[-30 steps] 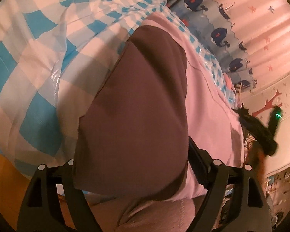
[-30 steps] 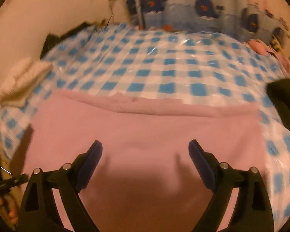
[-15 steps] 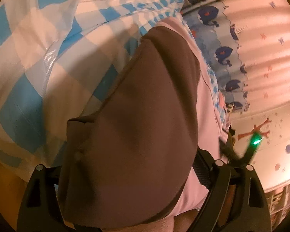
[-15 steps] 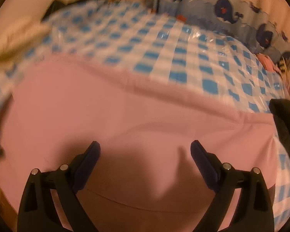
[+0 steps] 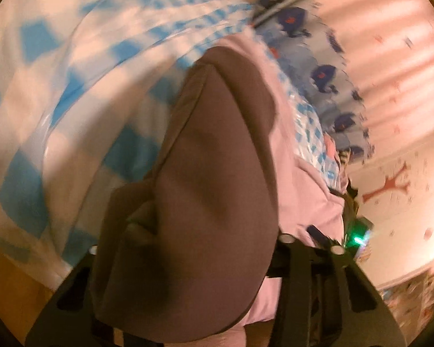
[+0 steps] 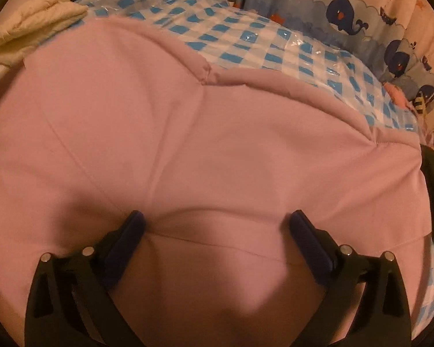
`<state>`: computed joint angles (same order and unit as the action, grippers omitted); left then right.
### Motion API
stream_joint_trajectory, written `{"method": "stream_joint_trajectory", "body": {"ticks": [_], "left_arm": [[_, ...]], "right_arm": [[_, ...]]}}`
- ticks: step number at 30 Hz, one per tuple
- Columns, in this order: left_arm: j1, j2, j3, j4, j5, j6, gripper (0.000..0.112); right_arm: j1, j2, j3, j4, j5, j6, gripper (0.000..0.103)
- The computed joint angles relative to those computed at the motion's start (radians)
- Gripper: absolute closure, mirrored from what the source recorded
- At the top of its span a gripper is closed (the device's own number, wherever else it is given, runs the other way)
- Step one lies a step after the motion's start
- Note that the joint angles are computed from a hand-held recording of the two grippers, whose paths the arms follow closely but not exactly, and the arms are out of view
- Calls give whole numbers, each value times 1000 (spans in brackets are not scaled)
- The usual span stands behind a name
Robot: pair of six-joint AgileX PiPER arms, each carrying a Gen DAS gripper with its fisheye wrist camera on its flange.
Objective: Fold large clothes
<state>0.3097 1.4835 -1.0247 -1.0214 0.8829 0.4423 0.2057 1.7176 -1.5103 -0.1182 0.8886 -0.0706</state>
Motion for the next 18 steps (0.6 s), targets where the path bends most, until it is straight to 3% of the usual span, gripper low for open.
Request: {"method": "stream_joint_trajectory", "body": {"ticks": [4,9,11,14,18], "left_arm": [[-80,-48,-82,55,-24,-40,83],[-265,-73,-227,163,-71,-129,84],[-360,-52,-310,228,-90,-185,85],[-495,-20,-419,327,-113,-261,85],[-643,79,-615,486,-91,-392,85]], "right_arm": [[-34,1,3,64,-13,-40,7],[-91,-31,62,191,-78,-123,7],[-140,-45,90,300,-104,-198,7],[-248,-73,111,513,-75,-350,7],[-386,-216,200,597,-66,-400,7]]}}
